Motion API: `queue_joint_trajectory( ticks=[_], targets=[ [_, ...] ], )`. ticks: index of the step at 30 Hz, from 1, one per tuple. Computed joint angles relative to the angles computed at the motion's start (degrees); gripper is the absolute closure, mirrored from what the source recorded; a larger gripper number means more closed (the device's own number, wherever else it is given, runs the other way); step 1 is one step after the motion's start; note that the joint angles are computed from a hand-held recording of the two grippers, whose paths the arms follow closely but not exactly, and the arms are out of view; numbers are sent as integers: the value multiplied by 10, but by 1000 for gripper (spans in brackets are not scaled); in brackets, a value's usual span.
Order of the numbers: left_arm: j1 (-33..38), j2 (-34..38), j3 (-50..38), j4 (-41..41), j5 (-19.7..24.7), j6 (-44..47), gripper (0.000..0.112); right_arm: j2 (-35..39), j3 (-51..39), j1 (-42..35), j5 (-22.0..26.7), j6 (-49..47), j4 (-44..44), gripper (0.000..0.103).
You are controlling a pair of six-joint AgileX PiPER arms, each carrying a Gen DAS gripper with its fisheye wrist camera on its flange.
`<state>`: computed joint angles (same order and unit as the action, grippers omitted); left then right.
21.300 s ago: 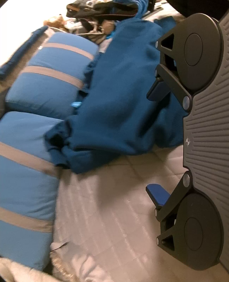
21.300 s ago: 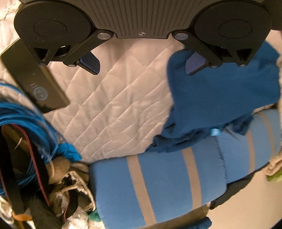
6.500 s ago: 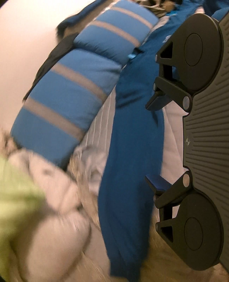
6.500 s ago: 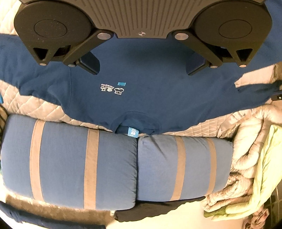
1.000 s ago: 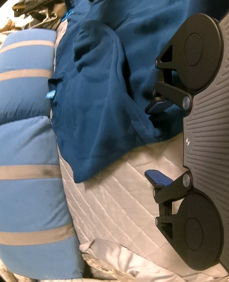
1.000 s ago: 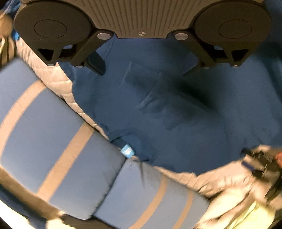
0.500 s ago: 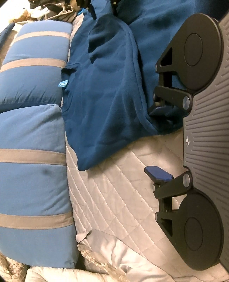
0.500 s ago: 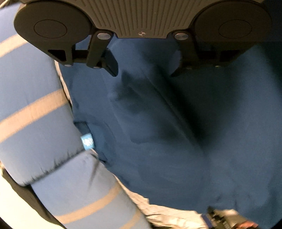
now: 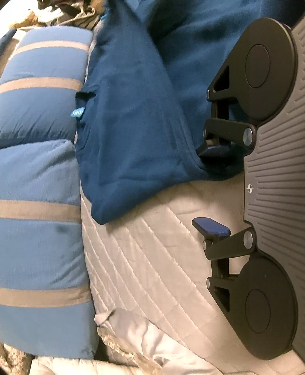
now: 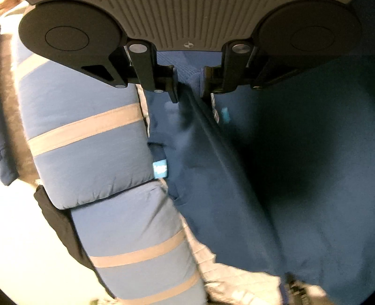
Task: Fold clothes
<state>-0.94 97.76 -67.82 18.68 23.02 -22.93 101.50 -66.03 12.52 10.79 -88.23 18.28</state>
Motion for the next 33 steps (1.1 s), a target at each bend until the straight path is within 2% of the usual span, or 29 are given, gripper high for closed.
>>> queue_joint_trajectory(
  ticks=[1, 2, 3, 5, 7, 9, 11, 13, 14, 16, 19, 23, 27, 30, 33],
  targets=[
    [-3, 0, -3, 5, 6, -5, 58, -3, 4, -2, 16, 34, -40, 79],
    [-7, -3, -3, 16, 13, -17, 58, -7, 6, -6, 41, 46, -56, 70],
    [-10, -10, 1, 19, 14, -20, 58, -9, 6, -14, 60, 35, -50, 54],
    [-11, -29, 13, 6, 11, -8, 58, -10, 18, -34, 56, -17, 22, 34],
    [-12, -53, 22, -8, 14, 1, 57, -19, 24, -54, 56, -38, 83, 24],
    [-13, -80, 25, -14, 25, -4, 54, -23, 17, -78, 68, -69, 163, 8],
    [-10, -103, 22, -24, 29, -6, 48, -35, 15, -95, 66, -61, 208, 0],
    [-12, -121, 11, -15, 38, -31, 44, -41, 2, -104, 63, 33, 170, 0],
    [-17, -129, 3, 2, 45, -52, 41, -45, -10, -114, 78, 78, 164, 0],
    [-36, -141, -18, 57, 65, -109, 37, -43, -43, -139, 114, 125, 186, 0],
    [-64, -153, -55, 108, 89, -141, 33, -55, -66, -177, 151, 186, 218, 0],
    [-72, -153, -136, 66, 124, -42, 33, -73, -81, -221, 173, 209, 245, 0],
    [-76, -125, -273, 21, 214, 59, 33, -90, -92, -257, 195, 209, 246, 0],
    [-73, -108, -364, -13, 251, 107, 33, -114, -101, -297, 222, 200, 245, 0],
    [-80, -82, -448, -18, 286, 116, 31, -109, -141, -337, 265, 213, 248, 0]
  ],
)
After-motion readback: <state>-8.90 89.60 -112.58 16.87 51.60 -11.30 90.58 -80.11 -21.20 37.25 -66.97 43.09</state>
